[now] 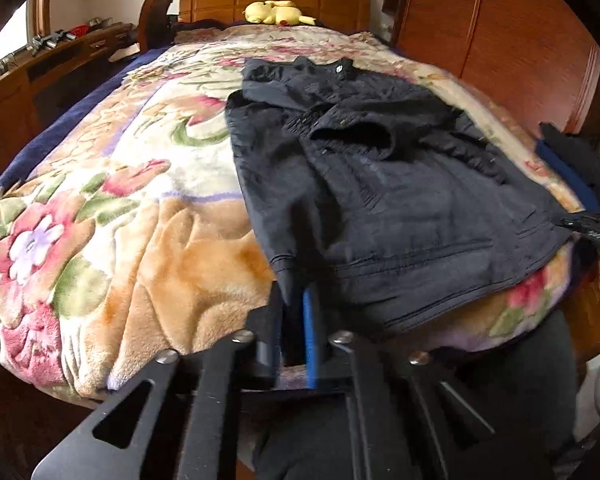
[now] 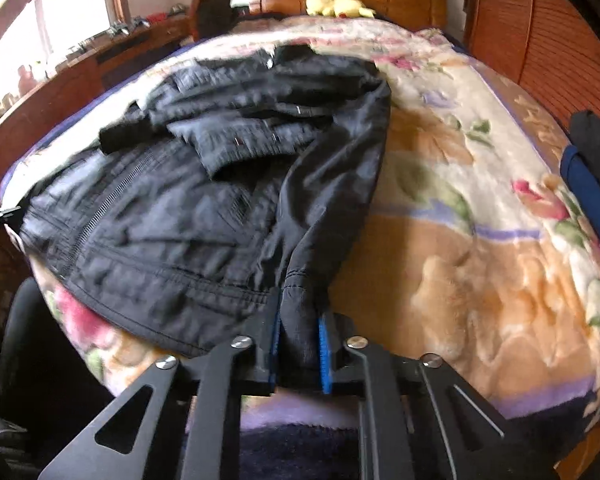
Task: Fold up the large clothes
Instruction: 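Lift the hem with the right tool and fold it toward the collar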
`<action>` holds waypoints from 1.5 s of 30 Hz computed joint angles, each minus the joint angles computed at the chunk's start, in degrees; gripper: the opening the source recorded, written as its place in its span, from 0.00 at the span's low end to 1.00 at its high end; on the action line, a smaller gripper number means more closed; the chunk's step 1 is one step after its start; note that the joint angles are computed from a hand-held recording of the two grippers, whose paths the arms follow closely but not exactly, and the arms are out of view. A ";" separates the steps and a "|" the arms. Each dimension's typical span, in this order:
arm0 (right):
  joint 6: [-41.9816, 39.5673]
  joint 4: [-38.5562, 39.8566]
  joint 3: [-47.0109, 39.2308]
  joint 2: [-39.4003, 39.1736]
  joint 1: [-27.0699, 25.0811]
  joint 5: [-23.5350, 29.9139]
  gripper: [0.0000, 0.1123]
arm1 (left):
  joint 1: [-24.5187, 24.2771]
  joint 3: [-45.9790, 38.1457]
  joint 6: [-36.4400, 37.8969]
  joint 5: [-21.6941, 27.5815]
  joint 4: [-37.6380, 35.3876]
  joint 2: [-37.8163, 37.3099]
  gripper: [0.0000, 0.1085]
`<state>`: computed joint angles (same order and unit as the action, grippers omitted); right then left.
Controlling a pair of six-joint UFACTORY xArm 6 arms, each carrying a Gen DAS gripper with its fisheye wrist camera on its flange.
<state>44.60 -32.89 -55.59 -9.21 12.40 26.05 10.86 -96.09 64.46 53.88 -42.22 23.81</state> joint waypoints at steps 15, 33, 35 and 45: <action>10.27 -13.05 1.04 -16.59 6.75 4.22 0.09 | 4.41 -2.43 6.48 7.58 -12.37 -10.52 0.04; 16.29 -22.39 10.81 -38.36 22.47 18.93 0.08 | 11.62 2.23 12.14 12.58 -21.03 -18.83 0.04; 14.21 -19.81 10.94 -35.71 17.37 13.61 0.08 | 9.67 -0.10 10.41 10.80 -19.73 -16.38 0.04; 8.66 -18.67 -2.10 -10.08 -3.13 -5.13 0.09 | -2.86 -20.08 0.09 -2.90 -9.98 2.39 0.04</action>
